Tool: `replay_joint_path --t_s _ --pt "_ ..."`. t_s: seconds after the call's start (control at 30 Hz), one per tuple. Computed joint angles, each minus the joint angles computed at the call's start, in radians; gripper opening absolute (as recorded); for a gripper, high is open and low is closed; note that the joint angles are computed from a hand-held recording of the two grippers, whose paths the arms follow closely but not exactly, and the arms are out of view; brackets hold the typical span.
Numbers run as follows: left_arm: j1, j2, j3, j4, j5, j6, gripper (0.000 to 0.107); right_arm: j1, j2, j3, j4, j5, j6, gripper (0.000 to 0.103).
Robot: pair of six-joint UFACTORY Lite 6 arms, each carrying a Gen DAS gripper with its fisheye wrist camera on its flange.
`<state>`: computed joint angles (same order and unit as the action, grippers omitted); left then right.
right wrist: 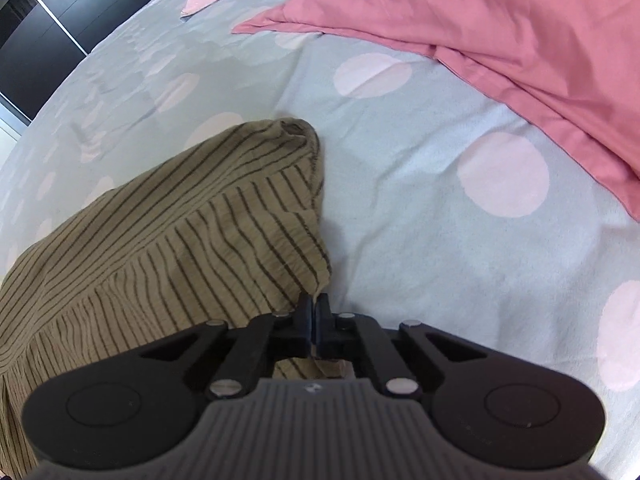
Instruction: Fold clothes
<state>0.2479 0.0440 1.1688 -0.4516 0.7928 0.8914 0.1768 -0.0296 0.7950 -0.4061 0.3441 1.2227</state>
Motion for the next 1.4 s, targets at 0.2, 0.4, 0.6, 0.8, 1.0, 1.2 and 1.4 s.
replay_joint_path --t_s 0.2,0.4,0.6,0.8,1.0,1.2,1.4 --pt "-0.015 -0.048 -0.034 -0.014 0.002 0.003 0.027 0.239 0.082 0.164 -0.36 0.222 0.222 0.002" --pt "-0.004 -0.072 -0.057 -0.014 -0.001 0.008 0.027 0.421 0.205 0.34 -0.432 0.322 0.165 0.002" --pt "0.015 -0.079 -0.061 0.004 -0.004 0.011 0.027 0.573 0.338 0.501 -0.413 0.316 0.036 0.002" --pt "0.031 -0.078 -0.062 0.006 0.01 0.031 0.027 0.655 0.508 0.608 -0.293 0.282 -0.111 0.007" --pt "0.042 -0.076 -0.058 0.001 0.017 0.039 0.032 0.639 0.486 0.549 -0.209 0.221 -0.184 0.03" --pt "0.038 -0.072 -0.058 0.015 0.012 0.033 0.037 0.58 0.281 0.376 -0.168 0.136 -0.151 0.041" --pt "0.038 -0.071 -0.06 0.015 0.009 0.029 0.037 0.45 0.116 0.232 -0.258 0.09 0.042 0.041"
